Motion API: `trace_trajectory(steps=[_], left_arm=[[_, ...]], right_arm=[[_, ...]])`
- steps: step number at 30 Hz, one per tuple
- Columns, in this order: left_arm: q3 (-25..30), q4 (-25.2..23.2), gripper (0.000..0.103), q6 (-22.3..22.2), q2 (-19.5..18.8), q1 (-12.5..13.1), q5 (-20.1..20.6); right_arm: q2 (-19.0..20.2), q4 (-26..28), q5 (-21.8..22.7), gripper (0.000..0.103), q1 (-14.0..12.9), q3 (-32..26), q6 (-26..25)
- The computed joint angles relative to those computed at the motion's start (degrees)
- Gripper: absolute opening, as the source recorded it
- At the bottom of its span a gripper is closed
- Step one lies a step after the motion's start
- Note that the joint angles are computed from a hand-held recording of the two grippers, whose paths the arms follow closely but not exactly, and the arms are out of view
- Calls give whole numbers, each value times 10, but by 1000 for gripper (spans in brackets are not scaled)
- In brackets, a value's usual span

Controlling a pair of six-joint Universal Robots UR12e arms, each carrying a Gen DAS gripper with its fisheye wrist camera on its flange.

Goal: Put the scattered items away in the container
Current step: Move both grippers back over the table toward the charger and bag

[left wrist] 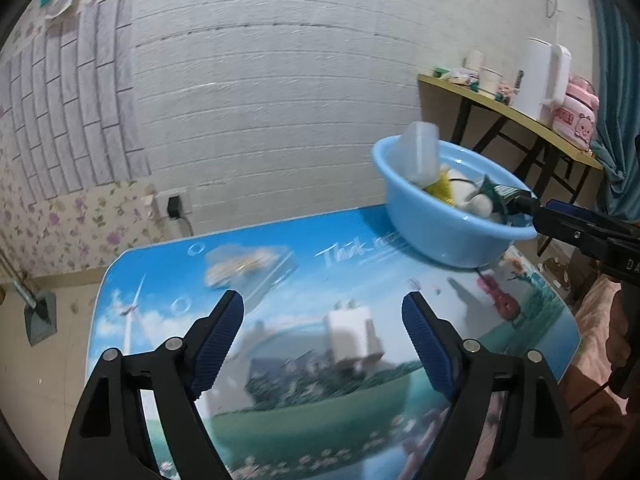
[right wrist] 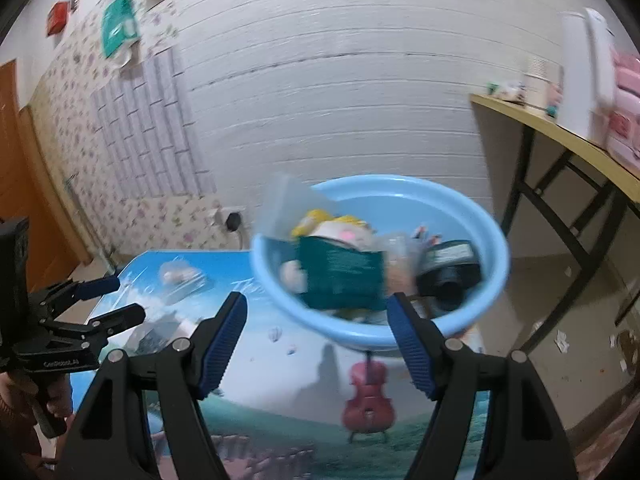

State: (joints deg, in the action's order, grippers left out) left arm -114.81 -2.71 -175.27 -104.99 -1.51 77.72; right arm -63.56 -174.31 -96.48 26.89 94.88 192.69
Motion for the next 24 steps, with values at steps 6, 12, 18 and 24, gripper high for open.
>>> trace_trajectory(steps=[6, 12, 18, 24], left_arm=[[-18, -3, 82, -7, 6, 17, 3], [-28, -6, 87, 7, 14, 32, -4], [-28, -7, 89, 13, 11, 44, 2], [-20, -19, 91, 27, 3, 54, -4]], right_arm=[[11, 26, 22, 73, 15, -16, -10], [31, 75, 53, 73, 30, -43, -17], [60, 124, 79, 73, 37, -77, 16], [85, 180, 76, 73, 46, -116, 33]])
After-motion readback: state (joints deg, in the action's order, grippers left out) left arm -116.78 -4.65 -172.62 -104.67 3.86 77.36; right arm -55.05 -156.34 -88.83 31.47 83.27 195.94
